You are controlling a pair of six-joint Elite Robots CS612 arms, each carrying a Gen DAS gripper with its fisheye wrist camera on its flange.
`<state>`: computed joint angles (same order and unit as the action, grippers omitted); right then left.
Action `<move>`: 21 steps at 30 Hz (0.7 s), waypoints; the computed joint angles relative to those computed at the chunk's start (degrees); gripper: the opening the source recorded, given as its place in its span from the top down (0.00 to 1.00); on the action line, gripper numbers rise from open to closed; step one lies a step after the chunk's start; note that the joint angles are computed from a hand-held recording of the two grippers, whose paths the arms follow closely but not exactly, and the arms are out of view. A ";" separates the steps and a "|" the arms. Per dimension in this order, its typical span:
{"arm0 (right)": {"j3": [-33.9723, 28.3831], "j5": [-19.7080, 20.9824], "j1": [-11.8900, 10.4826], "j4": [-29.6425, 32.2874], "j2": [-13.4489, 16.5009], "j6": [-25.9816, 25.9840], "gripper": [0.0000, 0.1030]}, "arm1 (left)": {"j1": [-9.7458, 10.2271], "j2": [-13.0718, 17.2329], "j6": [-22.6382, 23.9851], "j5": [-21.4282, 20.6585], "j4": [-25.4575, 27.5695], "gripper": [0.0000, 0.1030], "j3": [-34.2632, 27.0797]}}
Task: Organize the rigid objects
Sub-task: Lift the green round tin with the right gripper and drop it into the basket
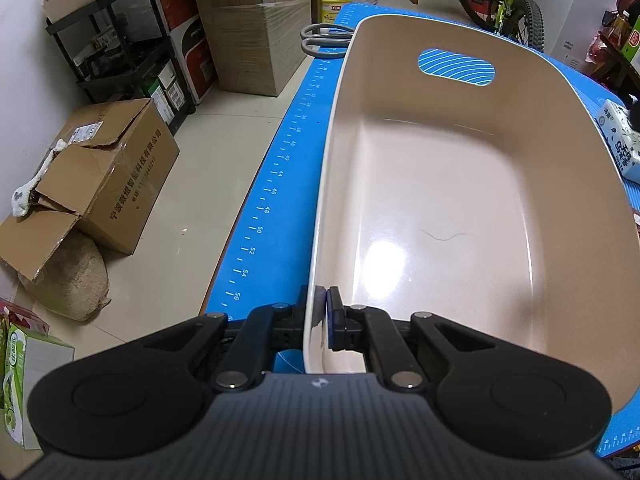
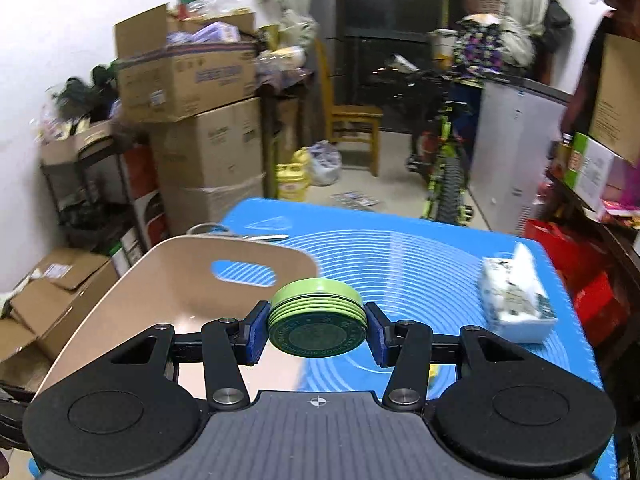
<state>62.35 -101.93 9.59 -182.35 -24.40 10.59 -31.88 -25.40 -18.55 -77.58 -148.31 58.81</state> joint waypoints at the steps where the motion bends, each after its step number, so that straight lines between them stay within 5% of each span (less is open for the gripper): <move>1: -1.12 0.49 0.08 0.95 0.50 -0.26 0.47 | -0.02 0.01 0.00 0.06 0.04 0.91 -0.03; 13: -10.44 9.75 0.88 16.36 4.73 -3.61 0.47 | -0.06 -0.04 0.12 0.12 -0.01 0.91 0.07; 21: -16.83 10.61 1.59 29.23 7.35 -5.95 0.47 | 0.00 -0.08 0.27 -0.14 -0.10 0.91 0.20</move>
